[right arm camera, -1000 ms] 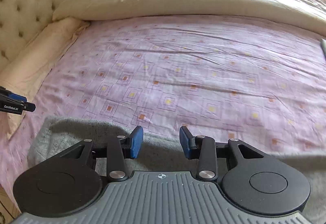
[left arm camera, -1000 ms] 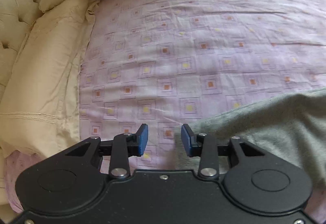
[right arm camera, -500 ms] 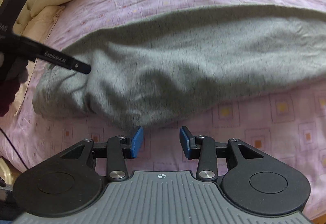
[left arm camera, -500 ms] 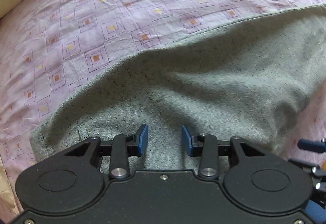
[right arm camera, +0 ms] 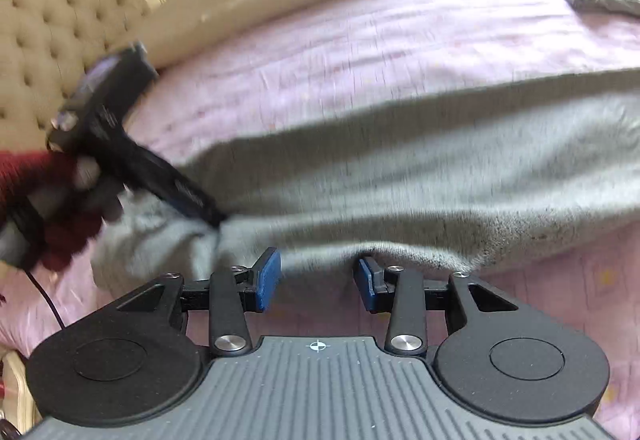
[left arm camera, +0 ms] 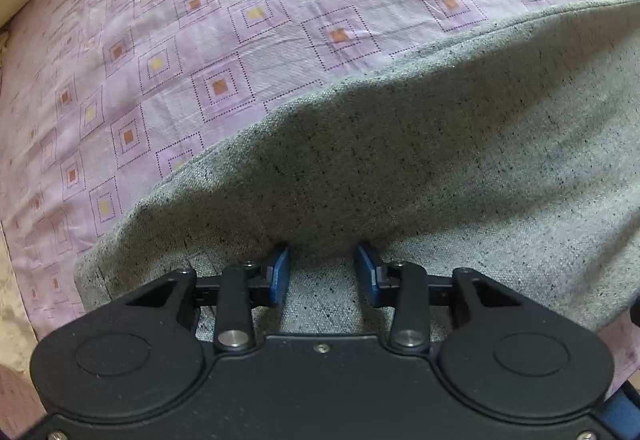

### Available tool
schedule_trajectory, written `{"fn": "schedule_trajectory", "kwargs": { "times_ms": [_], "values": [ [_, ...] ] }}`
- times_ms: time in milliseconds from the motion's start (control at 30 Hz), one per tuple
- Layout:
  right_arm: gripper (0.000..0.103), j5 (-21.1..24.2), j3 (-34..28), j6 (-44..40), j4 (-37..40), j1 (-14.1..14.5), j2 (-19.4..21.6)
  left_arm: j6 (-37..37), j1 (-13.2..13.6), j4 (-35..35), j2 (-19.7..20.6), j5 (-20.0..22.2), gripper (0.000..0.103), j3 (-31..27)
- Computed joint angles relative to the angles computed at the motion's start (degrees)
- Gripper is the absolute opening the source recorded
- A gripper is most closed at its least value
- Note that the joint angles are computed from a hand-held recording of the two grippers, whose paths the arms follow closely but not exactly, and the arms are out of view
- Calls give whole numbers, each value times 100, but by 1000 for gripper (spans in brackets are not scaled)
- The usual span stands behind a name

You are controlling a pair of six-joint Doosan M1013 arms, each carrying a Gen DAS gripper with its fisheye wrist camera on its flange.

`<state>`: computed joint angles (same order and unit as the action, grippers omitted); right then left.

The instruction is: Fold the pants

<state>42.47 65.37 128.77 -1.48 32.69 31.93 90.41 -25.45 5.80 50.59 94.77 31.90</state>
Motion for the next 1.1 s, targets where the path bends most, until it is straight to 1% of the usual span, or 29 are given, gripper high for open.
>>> {"fn": "schedule_trajectory", "kwargs": {
  "times_ms": [67,167,233,267,300,333,433,467,500,567,600,667,733,833,900,967,1000,1033,1067,1100],
  "values": [
    [42,130,-137,-295,277,-59,93,-2,14,-61,15,54,47,-31],
    [42,308,-182,-742,635,-109,160,23,83,-251,63,141,47,-130],
    [42,318,-187,-1043,825,-114,168,43,127,-369,84,191,47,-181],
    [45,315,-193,-1277,925,-117,178,54,140,-409,85,200,47,-183],
    [47,335,-211,-1449,940,-108,186,74,149,-438,86,210,47,-185],
    [48,367,-248,-1631,956,-103,209,127,179,-467,205,311,47,-390],
    [48,589,-393,-2187,1106,-111,291,229,217,-543,288,402,47,-536],
    [44,738,-447,-2423,1281,-135,307,253,229,-572,302,428,47,-566],
    [29,863,-504,-2650,1496,-167,328,283,244,-604,325,470,47,-612],
    [7,1162,-613,-2913,1716,-215,344,316,268,-668,377,596,47,-755],
    [3,1204,-599,-3008,1804,-240,317,340,271,-677,340,581,46,-730],
    [3,1233,-487,-3087,2012,-299,222,468,267,-699,29,188,43,-291],
    [3,1214,-413,-2981,2115,-335,167,681,226,-708,-362,-270,44,291],
    [3,1310,-421,-2733,2381,-393,178,786,181,-635,-838,-674,46,995],
    [3,1386,-474,-2720,2503,-411,211,773,157,-487,-1053,-860,50,1385],
    [3,1650,-617,-3027,2699,-452,280,584,136,-71,-1106,-901,51,1603],
    [3,1820,-698,-3240,2772,-467,314,431,167,18,-1066,-771,52,1609],
    [3,2204,-855,-3568,2913,-501,389,294,210,27,-1016,-660,53,1591],
    [3,2463,-965,-3774,2929,-513,443,200,277,-123,-988,-623,54,1588],
    [3,2614,-1018,-3871,2918,-519,472,144,329,-269,-958,-605,55,1558]
  ]
}}
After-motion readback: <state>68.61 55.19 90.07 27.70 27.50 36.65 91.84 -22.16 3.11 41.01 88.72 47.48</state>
